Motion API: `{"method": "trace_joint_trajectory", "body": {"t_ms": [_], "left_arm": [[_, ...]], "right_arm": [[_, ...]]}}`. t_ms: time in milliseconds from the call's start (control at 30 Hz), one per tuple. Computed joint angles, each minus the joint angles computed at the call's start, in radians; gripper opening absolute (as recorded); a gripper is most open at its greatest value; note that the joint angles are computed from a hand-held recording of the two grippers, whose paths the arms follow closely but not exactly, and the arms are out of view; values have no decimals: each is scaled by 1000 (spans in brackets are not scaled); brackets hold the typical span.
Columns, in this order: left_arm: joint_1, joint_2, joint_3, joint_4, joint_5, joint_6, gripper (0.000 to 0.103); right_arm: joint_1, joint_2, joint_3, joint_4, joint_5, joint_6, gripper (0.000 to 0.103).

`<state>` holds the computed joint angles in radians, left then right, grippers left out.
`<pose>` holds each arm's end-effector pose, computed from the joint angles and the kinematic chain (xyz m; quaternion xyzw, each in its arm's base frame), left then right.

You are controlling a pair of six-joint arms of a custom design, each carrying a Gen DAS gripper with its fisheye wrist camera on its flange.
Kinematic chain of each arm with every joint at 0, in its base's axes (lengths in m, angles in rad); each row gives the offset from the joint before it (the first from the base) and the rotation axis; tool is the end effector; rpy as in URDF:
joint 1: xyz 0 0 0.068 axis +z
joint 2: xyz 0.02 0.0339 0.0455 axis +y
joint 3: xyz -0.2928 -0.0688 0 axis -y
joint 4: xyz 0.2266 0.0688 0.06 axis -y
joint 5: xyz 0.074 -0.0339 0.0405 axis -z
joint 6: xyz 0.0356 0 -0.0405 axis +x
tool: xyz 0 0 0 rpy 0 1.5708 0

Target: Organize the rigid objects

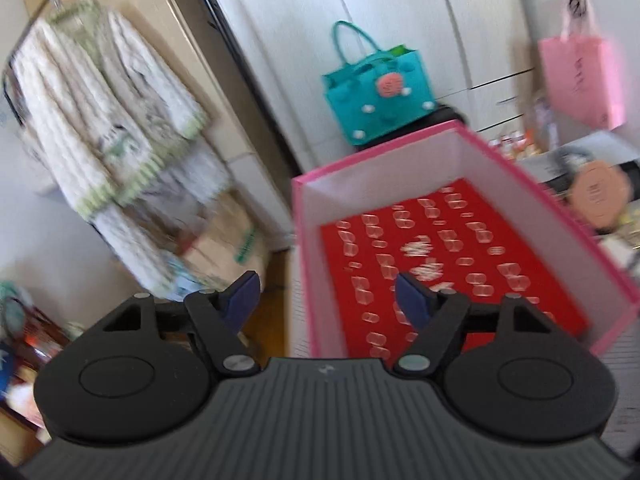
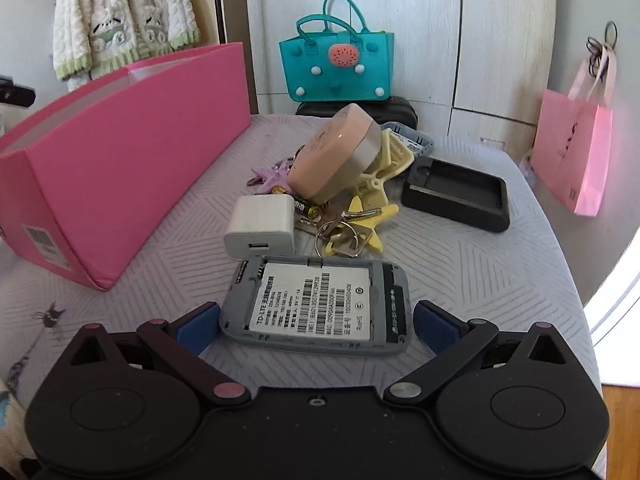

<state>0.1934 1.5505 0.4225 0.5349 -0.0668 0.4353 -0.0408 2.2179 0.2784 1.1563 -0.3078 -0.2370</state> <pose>0.2509 0.0516 0.1660 0.0909 0.8778 0.1732 0.4372 0.2475 0.0007 0.0380 -0.1479 0.9024 0.0877 0.3951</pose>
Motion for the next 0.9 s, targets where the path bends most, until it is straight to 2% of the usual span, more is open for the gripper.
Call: {"method": "trace_joint_trajectory", "body": {"t_ms": [67,133,167,233,300,400,567,633,667,733,900], "left_arm": [[7,48,36,4,-1,-3,71],[28,91,109,-66,19,-17,54],[41,113,152,-114,35,-16,49],[68,157,235,-205,74,-28,27],[94,205,309,-280,107,-44,23],[104,270,337,-236,82,-64,23],[127,342,407,-288,126,-74,22],[124,363,419,-291,136,-56,9],[122,368,421,-295,145,-51,7],[113,363,409,-275,136,-51,6],[95,344,333,-149,109,-1,7]], "right_arm": [[4,7,9,6,6,15,103],[7,8,18,-2,13,25,103],[9,3,23,-14,15,25,103],[9,-13,44,-60,15,18,103],[4,-36,62,-117,5,4,102],[-20,-66,82,-192,-34,-16,102],[-36,-88,83,-228,-44,-25,102],[-39,-92,82,-232,-42,-27,102],[-41,-92,83,-231,-42,-25,102],[-47,-92,87,-235,-42,-28,102],[-65,-94,86,-239,-62,-35,102]]}}
